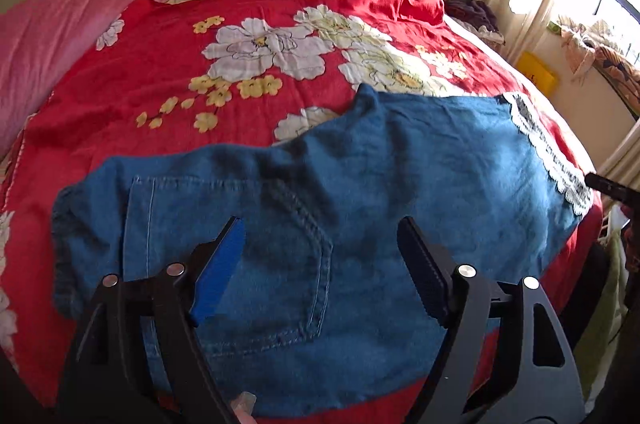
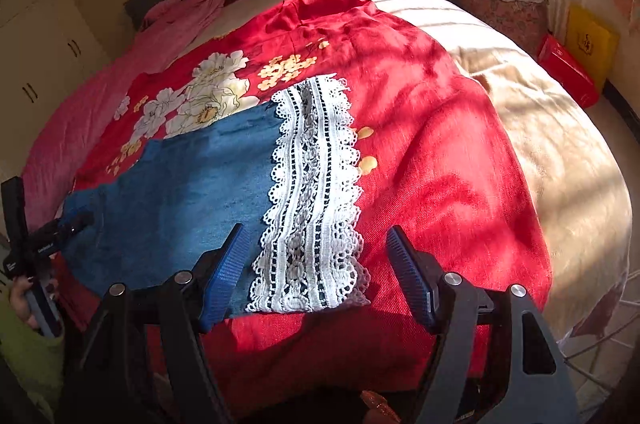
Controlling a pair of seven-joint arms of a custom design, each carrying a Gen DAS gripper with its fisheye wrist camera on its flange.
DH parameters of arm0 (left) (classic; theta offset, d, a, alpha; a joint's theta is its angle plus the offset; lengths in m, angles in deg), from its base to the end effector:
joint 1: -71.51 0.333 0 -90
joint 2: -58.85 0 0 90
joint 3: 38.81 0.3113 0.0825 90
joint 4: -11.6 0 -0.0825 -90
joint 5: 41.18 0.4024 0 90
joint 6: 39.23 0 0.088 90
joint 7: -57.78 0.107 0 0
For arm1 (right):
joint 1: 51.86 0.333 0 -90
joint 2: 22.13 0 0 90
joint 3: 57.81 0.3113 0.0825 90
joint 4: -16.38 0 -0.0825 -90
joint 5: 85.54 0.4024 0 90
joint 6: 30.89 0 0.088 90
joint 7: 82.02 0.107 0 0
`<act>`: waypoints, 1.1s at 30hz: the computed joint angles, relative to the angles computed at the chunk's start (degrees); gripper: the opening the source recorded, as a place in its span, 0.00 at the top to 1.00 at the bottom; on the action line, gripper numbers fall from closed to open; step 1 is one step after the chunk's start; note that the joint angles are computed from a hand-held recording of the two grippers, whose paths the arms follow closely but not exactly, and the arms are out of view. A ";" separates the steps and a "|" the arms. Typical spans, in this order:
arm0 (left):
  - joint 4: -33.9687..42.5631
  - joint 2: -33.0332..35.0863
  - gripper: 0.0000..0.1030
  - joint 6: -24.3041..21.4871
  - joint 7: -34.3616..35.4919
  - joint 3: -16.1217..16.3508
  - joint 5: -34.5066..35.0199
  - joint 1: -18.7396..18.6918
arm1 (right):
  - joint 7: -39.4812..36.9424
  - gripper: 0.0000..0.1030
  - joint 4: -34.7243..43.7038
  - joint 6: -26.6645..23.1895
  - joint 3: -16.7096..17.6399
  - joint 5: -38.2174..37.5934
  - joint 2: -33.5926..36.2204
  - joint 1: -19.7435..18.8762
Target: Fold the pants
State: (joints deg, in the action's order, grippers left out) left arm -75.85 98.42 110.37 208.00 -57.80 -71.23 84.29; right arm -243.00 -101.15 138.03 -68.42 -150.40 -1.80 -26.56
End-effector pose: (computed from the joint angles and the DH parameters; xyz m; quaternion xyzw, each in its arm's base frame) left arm 0.7543 -0.0241 0.2958 -0.4256 0.8437 -0.3117 0.0992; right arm 0.5825 0.2182 0.2813 -0.4598 0.8196 -0.1926 0.2823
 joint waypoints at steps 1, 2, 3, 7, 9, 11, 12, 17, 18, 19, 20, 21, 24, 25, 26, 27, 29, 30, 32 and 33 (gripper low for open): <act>-0.66 -0.11 0.31 1.28 -0.41 0.81 0.76 -0.61 | -4.36 0.32 0.22 0.05 2.02 4.39 0.70 -1.80; -1.18 -0.06 0.30 2.55 -1.94 2.40 2.42 -1.81 | -9.93 0.33 0.37 -0.24 4.35 10.00 1.52 -3.73; -1.30 0.20 0.30 3.46 -3.45 3.58 3.92 -2.59 | -14.52 0.38 0.80 -1.20 6.34 14.71 2.38 -5.13; -2.26 0.91 0.29 7.62 -7.35 4.77 8.51 -3.18 | -20.03 0.74 1.15 -4.38 5.37 17.60 2.34 -2.34; -2.45 0.87 0.27 8.17 -8.46 4.34 9.56 -2.62 | -18.54 0.79 -0.08 -4.76 3.05 16.64 0.85 0.17; -2.02 1.13 0.27 7.68 -9.43 3.66 9.94 -1.77 | -18.50 0.80 -0.91 -5.02 2.43 16.74 0.29 0.92; -1.94 1.22 0.27 7.38 -9.49 3.12 9.90 -1.22 | -18.60 0.80 -0.97 -5.08 2.42 17.05 0.50 1.05; -2.29 2.09 0.25 8.79 -8.56 1.41 9.81 0.11 | -17.27 0.78 -0.83 -5.53 1.41 17.30 1.12 2.11; -2.45 2.11 0.25 9.03 -8.26 0.96 9.61 0.49 | -16.85 0.78 -1.10 -5.42 1.27 17.26 0.84 2.20; -2.54 2.06 0.25 8.97 -7.96 0.52 9.37 0.93 | -16.03 0.75 -1.42 -5.54 0.99 16.85 0.40 2.52; -2.62 1.88 0.25 8.55 -7.75 0.11 9.02 1.42 | -15.30 0.71 -1.67 -6.12 0.81 16.24 -0.14 2.89; -2.65 1.64 0.25 7.94 -7.58 -0.30 8.51 1.92 | -14.11 0.68 -1.97 -7.13 0.51 14.91 -0.88 3.49; -3.26 0.47 0.18 6.58 -5.88 -1.93 5.84 3.81 | -9.26 0.53 -3.12 -11.62 0.74 9.84 -3.75 4.46; -3.63 -0.02 0.16 6.73 -5.42 -2.13 5.00 4.06 | -6.55 0.50 -3.73 -12.73 0.65 7.00 -4.93 4.87; -4.02 -0.55 0.15 6.98 -4.82 -2.45 4.05 4.41 | -4.38 0.45 -4.20 -13.74 0.80 4.61 -5.96 5.01; -4.23 -0.92 0.15 7.20 -4.23 -2.73 3.17 4.64 | -2.60 0.43 -4.47 -15.35 1.17 2.65 -6.93 5.15; -4.58 -1.60 0.14 7.96 -3.28 -3.09 1.56 4.82 | -0.09 0.37 -4.38 -18.11 2.19 -0.96 -8.06 5.13; -4.67 -1.86 0.14 8.25 -2.86 -3.19 0.97 4.76 | 0.49 0.36 -3.97 -18.87 2.83 -2.27 -8.16 4.86; -4.41 -2.15 0.12 7.86 -2.55 -3.16 0.19 4.38 | 1.40 0.30 -2.38 -19.53 4.19 -4.66 -7.42 4.18; -3.83 -1.97 0.12 7.31 -2.44 -3.09 -0.02 4.06 | 1.53 0.30 -1.15 -18.87 4.88 -5.56 -6.45 3.59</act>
